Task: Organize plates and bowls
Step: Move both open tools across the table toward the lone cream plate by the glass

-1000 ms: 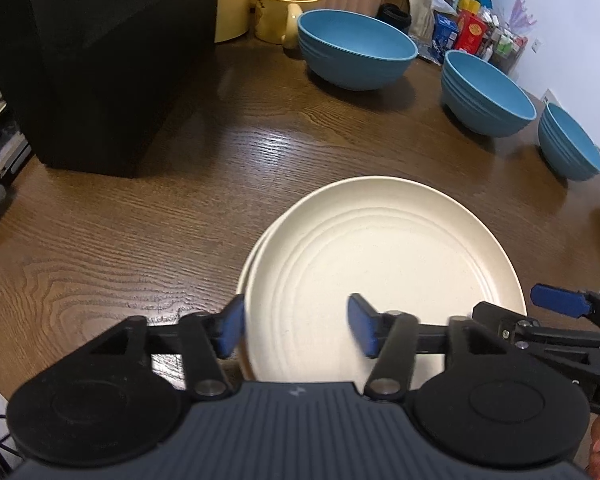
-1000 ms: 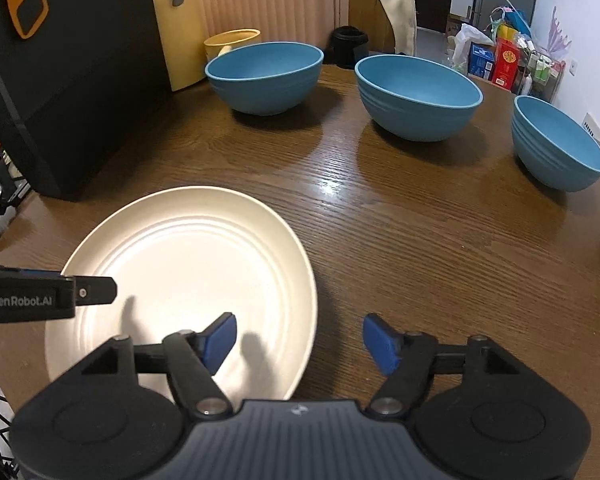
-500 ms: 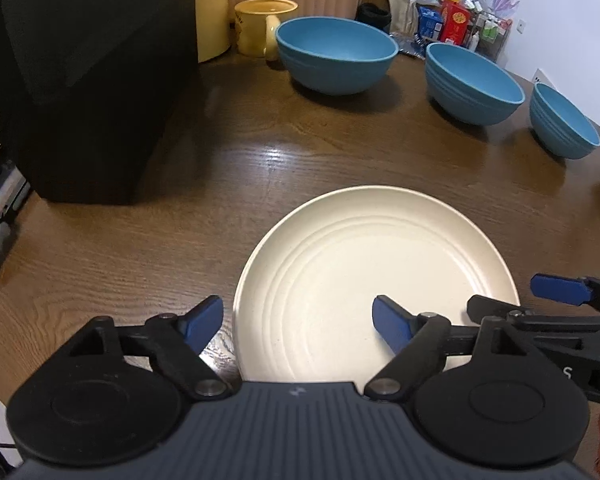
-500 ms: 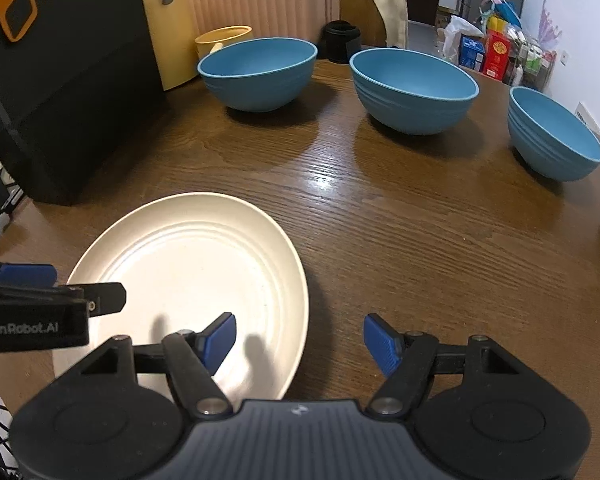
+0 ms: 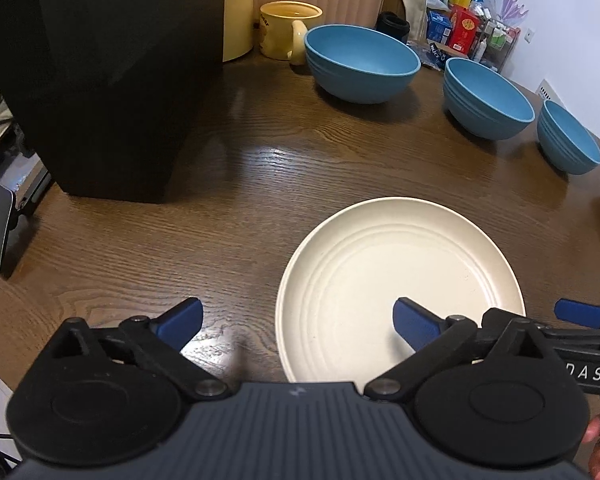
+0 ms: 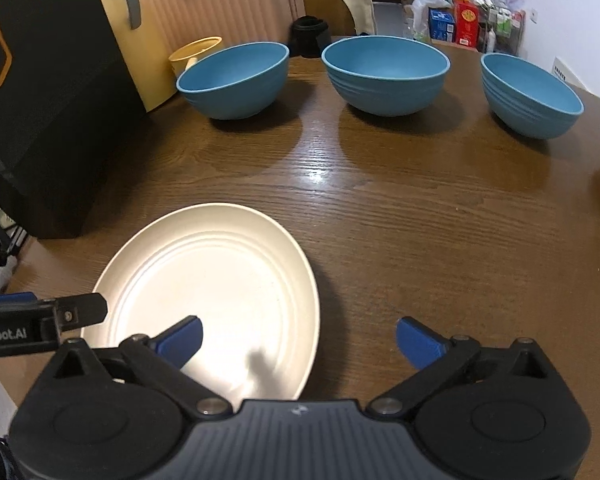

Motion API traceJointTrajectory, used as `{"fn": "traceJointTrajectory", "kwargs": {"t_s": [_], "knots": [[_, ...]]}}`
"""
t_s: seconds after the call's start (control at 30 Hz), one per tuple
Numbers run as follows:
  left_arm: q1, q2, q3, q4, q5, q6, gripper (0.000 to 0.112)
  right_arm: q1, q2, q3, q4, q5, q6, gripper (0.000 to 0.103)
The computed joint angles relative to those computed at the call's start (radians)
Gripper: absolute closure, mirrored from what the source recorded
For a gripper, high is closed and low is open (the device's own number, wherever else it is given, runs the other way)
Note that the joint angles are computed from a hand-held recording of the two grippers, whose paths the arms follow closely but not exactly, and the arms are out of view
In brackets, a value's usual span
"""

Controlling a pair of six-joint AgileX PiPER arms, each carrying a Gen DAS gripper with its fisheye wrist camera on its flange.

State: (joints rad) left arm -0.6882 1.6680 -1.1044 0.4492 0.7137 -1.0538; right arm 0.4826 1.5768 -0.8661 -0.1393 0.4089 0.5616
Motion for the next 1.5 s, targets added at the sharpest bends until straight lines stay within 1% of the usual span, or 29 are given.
{"fn": "traceJointTrajectory", "kwargs": {"t_s": [0.3, 0.57, 0.73, 0.93, 1.07, 1.23, 1.37, 1.5], "knots": [[0.049, -0.071, 0.081, -0.093, -0.073, 0.115, 0.009, 0.081, -0.029, 0.014, -0.146, 0.060, 0.268, 0.000], [0.087, -0.072, 0.098, -0.187, -0.130, 0.246, 0.009, 0.152, -0.059, 0.050, -0.281, 0.114, 0.497, 0.000], [0.080, -0.040, 0.059, -0.251, -0.128, 0.346, 0.009, 0.174, -0.120, 0.107, -0.347, 0.157, 0.625, 0.000], [0.031, 0.004, -0.020, -0.242, -0.099, 0.370, 0.009, 0.152, -0.226, 0.195, -0.407, 0.186, 0.744, 0.000], [-0.014, 0.033, -0.085, -0.210, -0.062, 0.345, 0.009, 0.120, -0.292, 0.256, -0.428, 0.183, 0.774, 0.000], [-0.097, 0.064, -0.153, -0.154, -0.012, 0.274, 0.009, 0.041, -0.409, 0.338, -0.393, 0.179, 0.718, 0.000], [-0.166, 0.090, -0.206, -0.110, 0.031, 0.213, 0.009, -0.037, -0.514, 0.394, -0.335, 0.185, 0.618, 0.000], [-0.235, 0.115, -0.257, -0.063, 0.081, 0.147, 0.009, -0.139, -0.607, 0.440, -0.250, 0.180, 0.473, 0.000]]}}
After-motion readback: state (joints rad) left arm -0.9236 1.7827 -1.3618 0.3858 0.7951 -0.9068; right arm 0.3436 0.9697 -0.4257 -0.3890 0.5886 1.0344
